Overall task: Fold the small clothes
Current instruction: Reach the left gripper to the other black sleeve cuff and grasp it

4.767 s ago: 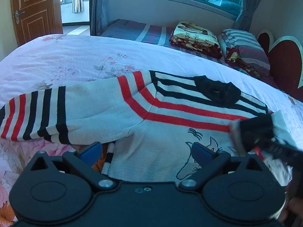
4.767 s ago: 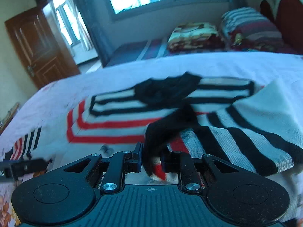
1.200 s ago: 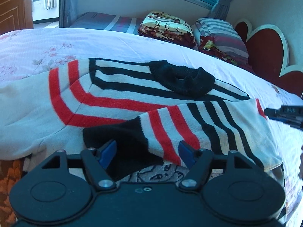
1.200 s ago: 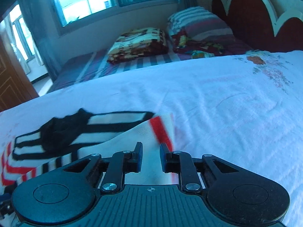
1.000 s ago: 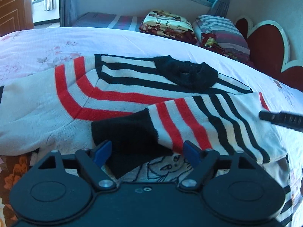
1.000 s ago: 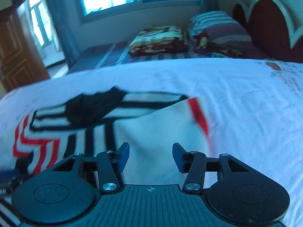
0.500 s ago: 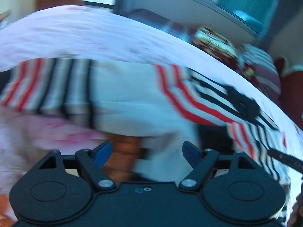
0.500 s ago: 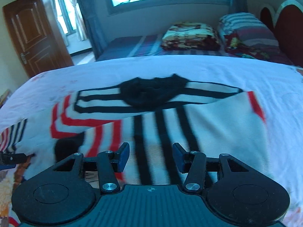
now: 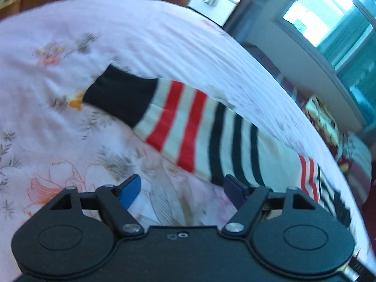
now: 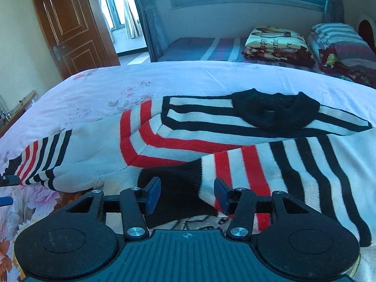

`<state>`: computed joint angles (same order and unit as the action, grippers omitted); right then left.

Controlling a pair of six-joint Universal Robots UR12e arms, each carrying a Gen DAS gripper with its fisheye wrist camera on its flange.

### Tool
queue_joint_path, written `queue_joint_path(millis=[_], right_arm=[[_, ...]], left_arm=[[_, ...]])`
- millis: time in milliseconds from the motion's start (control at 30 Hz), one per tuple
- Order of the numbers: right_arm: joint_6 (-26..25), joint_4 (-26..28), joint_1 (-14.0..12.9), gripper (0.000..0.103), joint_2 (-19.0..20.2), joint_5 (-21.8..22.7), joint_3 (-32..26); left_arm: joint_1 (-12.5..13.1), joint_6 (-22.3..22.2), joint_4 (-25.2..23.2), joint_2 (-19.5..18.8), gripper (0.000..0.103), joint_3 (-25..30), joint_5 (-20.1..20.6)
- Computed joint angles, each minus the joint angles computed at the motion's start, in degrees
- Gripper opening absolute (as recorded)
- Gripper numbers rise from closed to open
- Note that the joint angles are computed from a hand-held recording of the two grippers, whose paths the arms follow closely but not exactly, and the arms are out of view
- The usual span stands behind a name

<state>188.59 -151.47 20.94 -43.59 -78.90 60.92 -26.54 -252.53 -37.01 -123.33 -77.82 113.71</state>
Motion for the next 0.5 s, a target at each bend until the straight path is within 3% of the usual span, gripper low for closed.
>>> queue_joint_path(millis=[200, 300, 433, 500], right_arm=[[0.44, 1.18, 0.6, 0.05, 1.28, -1.86, -1.92], [0.78, 1.83, 0.78, 0.05, 1.83, -2.7, -2.73], [0.75, 2.38, 1.08, 0.05, 2.35, -3.8, -3.49], [1.33, 2.08, 1.13, 0.05, 2.42, -3.96, -3.61]], left_arm=[[1.17, -0.9, 9.23, -0.53, 0.071, -2.47, -0.71], [1.57, -0.68, 11.93, -1.21, 0.057, -2.49, 0.12], [2.27, -1.22, 14.02, -1.65, 0.022, -3.03, 0.22], [2.58, -1.83, 15.05, -1.76, 0.014, -3.45, -0.19]])
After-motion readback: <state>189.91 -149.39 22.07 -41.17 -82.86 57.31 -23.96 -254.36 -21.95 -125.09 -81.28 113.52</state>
